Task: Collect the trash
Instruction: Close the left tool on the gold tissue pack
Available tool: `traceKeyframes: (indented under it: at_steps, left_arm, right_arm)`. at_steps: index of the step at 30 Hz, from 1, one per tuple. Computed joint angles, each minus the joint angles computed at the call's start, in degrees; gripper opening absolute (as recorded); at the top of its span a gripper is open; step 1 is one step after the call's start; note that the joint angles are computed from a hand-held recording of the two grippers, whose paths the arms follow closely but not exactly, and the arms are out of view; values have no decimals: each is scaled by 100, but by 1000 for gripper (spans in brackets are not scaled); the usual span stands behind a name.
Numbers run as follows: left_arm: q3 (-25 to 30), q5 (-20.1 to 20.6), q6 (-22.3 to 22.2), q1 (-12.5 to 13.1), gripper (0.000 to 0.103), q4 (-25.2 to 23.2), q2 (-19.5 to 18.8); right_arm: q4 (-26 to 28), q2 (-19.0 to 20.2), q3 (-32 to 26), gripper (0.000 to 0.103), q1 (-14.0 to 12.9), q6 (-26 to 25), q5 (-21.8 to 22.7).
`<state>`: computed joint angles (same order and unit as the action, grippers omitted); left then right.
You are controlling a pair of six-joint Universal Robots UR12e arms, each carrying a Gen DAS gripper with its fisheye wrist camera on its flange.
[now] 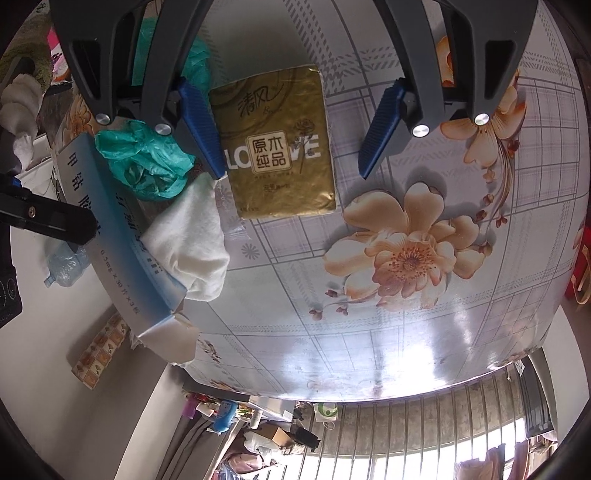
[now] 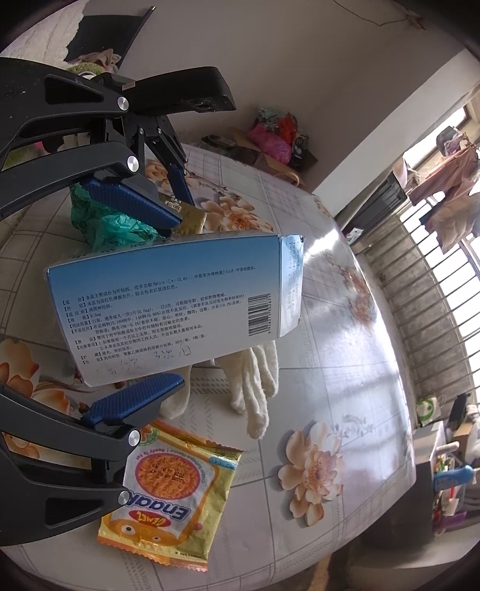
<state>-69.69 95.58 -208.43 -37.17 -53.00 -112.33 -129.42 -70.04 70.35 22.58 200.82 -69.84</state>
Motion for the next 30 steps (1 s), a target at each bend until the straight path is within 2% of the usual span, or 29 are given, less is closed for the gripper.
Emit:
traceKeyframes:
  at_steps: [3, 10, 13, 17, 20, 27, 30]
  left_arm:
    - [-70, -142, -58, 36, 58, 120, 36]
    - [-283, -97, -280, 83, 57, 290, 191]
    - [-321, -12, -296, 89, 57, 315, 233]
    - [-356, 8, -311, 102, 57, 314, 260]
    - [-388, -3, -343, 113, 57, 340, 280]
    - [-400, 13, -378, 126, 57, 362, 288]
    - [-417, 28, -397, 134, 57, 384, 302]
  right_arm:
    - [54, 3, -7, 71, -10, 46, 26]
    - [-10, -51, 49, 62, -44, 102, 109]
    - [-11, -44, 43, 62, -47, 108, 115]
    - [142, 8, -42, 75, -34, 51, 74]
    - [278, 64, -106, 78, -55, 1, 181]
    - [493, 151, -220, 79, -44, -122, 259]
    - [404, 134, -200, 73, -25, -99, 197]
